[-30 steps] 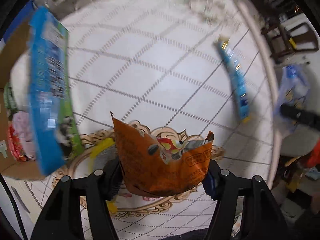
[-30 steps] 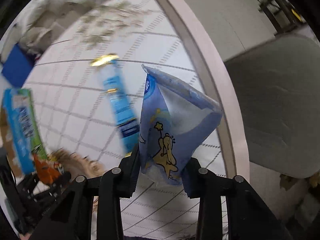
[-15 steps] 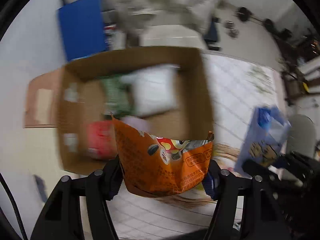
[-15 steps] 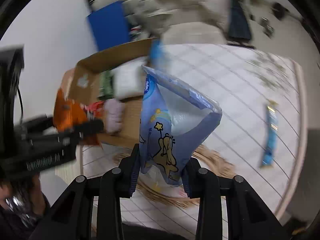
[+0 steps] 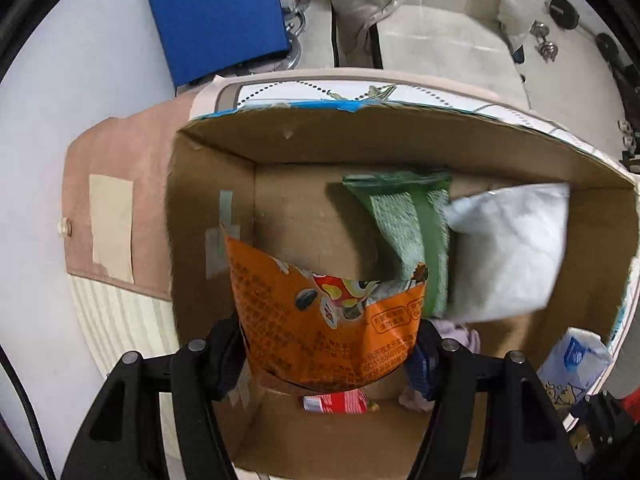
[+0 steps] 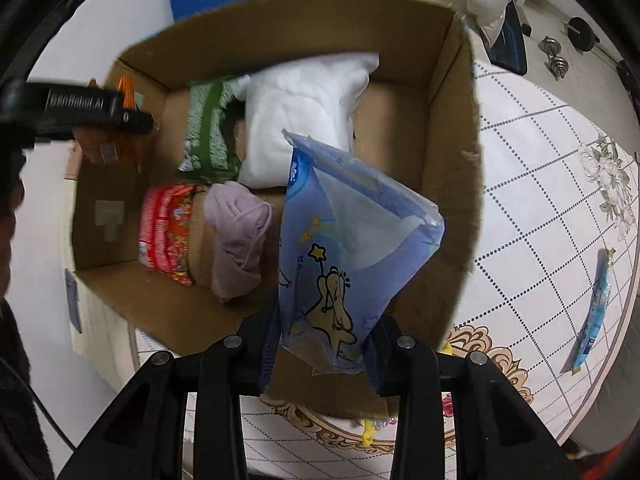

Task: Organize soft objects
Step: 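Carry both packs into the box and release them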

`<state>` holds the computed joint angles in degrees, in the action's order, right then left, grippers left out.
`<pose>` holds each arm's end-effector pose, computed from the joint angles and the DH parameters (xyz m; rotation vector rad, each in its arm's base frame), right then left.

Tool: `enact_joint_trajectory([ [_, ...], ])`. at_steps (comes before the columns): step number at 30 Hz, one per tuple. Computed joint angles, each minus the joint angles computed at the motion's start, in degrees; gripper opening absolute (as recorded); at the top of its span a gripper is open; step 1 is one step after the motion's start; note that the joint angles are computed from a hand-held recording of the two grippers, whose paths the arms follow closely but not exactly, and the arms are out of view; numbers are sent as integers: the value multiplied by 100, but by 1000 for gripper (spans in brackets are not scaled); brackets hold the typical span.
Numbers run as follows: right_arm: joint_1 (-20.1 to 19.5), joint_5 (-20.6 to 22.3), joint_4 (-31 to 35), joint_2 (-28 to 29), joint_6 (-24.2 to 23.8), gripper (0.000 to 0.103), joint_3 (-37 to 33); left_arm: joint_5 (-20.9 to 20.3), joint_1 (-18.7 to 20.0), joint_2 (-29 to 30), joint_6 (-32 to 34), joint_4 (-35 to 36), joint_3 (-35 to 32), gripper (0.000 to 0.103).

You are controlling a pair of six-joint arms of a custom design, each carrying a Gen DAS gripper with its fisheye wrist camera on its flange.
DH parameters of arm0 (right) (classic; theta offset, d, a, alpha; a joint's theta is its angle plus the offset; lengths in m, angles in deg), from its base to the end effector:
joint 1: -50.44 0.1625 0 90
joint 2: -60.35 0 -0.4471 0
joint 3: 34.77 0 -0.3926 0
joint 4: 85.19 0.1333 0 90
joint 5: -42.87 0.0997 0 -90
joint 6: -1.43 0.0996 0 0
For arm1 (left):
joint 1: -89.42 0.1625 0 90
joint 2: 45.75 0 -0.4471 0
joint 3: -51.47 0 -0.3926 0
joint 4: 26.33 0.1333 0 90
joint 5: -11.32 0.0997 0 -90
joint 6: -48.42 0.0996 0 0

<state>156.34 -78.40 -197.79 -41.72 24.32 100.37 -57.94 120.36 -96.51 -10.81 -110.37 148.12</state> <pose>0.1656 -0.2836 0.2837 -0.0908 -2.5675 0.0167 -0.3803 -0.4245 0.0909 0.1911 2.1855 0.2015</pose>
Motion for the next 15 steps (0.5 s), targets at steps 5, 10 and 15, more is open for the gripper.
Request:
enact_joint_trajectory([
  [5,-105,-64,-138,278,77,38,43,-46,196,135,89,6,-64,64],
  [10,-160,-45,-138,555,133,43,16,-274,328,135,139,-117,-59,68],
  [15,-151,36,97,655,295,87,-106,-540,355,-113,54,-474,64,73],
])
